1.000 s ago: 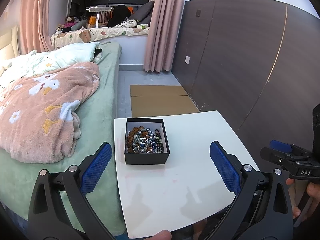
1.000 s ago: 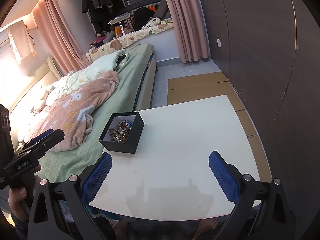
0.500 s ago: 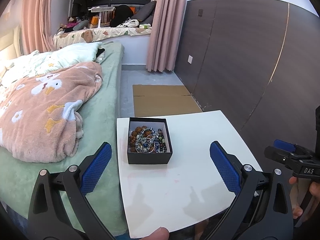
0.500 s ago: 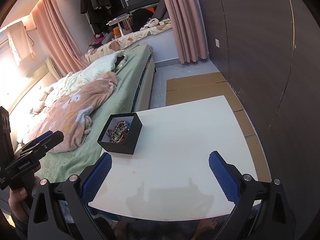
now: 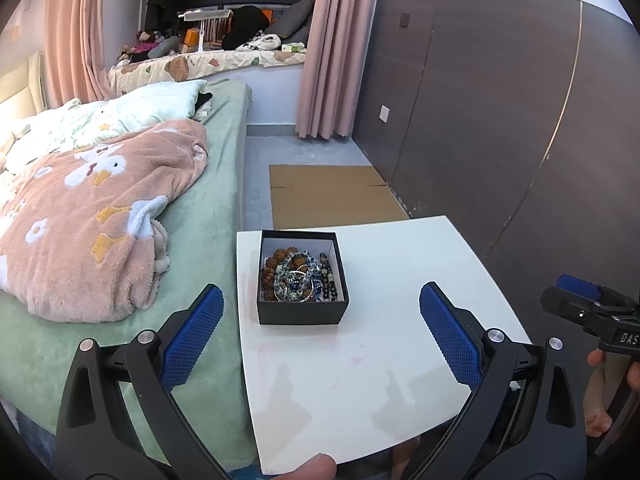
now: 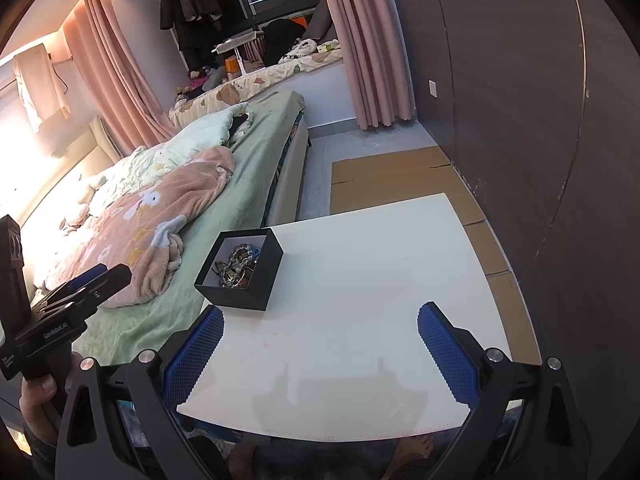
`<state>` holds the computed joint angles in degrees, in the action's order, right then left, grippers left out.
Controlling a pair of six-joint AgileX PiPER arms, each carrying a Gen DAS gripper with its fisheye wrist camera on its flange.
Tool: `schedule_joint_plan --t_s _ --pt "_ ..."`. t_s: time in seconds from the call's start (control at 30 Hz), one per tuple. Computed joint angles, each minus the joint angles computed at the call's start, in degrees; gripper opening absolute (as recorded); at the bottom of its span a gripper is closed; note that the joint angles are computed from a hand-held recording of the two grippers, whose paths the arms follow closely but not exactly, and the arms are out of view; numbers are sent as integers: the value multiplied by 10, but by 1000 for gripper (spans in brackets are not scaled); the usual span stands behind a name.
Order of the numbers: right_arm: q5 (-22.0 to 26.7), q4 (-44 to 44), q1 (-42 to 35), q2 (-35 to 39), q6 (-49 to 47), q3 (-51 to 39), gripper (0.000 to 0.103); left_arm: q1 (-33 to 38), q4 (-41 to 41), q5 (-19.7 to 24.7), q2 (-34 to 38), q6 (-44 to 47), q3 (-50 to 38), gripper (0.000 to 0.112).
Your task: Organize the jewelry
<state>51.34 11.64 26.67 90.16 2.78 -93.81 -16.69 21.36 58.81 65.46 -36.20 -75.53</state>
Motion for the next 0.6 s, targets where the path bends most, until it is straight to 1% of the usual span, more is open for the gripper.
schedule_joint_plan --t_s 0.13,0.23,0.33,0.4,0.6 --pt "3 -5 0 1 5 0 95 -8 5 5 5 1 -1 98" --pt "6 -6 1 2 7 -4 95 -4 -7 -1 6 3 0 98" --pt "6 -7 2 2 9 -3 95 -24 25 -8 6 -18 10 98" --pt "8 -4 1 4 8 -3 95 -37 45 -5 11 -35 10 98" --pt "14 5 -3 14 5 -10 95 -36 67 -12 24 -53 15 98"
